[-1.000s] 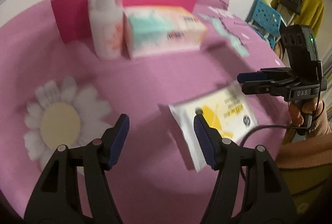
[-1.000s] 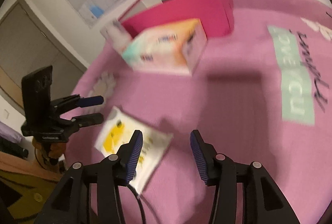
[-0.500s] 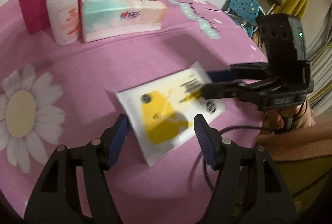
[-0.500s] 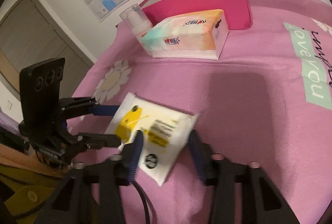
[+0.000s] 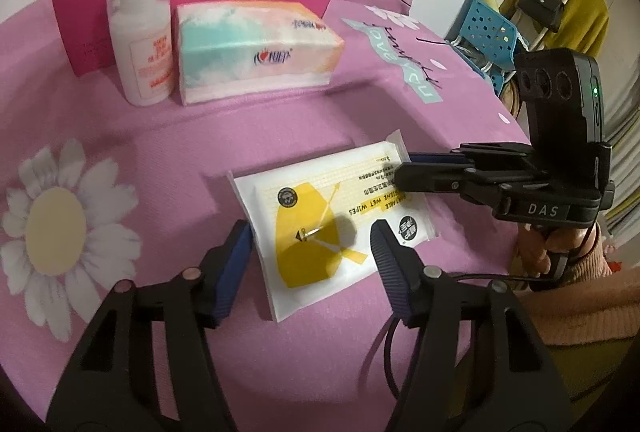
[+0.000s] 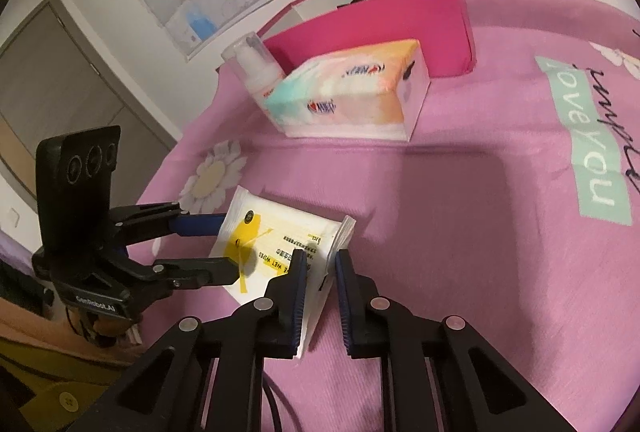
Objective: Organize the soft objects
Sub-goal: 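Move the right gripper to the white-and-yellow wet wipes pack and grasp it, then lift the wet wipes pack with the right gripper over the pink box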
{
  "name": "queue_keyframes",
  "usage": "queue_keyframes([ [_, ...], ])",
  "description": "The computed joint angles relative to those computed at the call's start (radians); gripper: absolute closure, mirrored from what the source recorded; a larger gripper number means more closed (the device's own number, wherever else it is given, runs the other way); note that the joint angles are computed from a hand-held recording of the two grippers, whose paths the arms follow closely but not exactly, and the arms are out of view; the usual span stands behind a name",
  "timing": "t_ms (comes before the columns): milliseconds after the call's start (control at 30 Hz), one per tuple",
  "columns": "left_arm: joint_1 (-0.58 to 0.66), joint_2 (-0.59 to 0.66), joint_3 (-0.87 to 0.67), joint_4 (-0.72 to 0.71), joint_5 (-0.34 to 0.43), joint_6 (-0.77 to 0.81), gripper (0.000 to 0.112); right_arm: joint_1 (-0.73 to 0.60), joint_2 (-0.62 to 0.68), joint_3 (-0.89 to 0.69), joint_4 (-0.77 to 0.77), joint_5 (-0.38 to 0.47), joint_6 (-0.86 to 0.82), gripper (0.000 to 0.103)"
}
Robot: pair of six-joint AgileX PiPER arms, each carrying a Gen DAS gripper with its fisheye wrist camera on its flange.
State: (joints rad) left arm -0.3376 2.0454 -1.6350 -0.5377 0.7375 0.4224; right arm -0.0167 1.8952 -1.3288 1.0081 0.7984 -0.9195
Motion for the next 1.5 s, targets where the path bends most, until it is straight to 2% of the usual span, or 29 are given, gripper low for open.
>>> queue_keyframes([
  [800,0.01,-0.011,-0.154,0.095,-0.034,-0.079,0.049,0.005,0.011,-0.177,0.006,0.001,0.04,0.089],
  [1300,0.013,0.094,-0.432,0.18,0.038,-0.155,0.049,-0.006,0.096,-0.403,-0.006,0.02,0.105,0.089],
  [1500,0.015,0.152,-0.568,0.215,0.092,-0.189,0.049,-0.011,0.132,-0.486,-0.019,0.036,0.137,0.089],
])
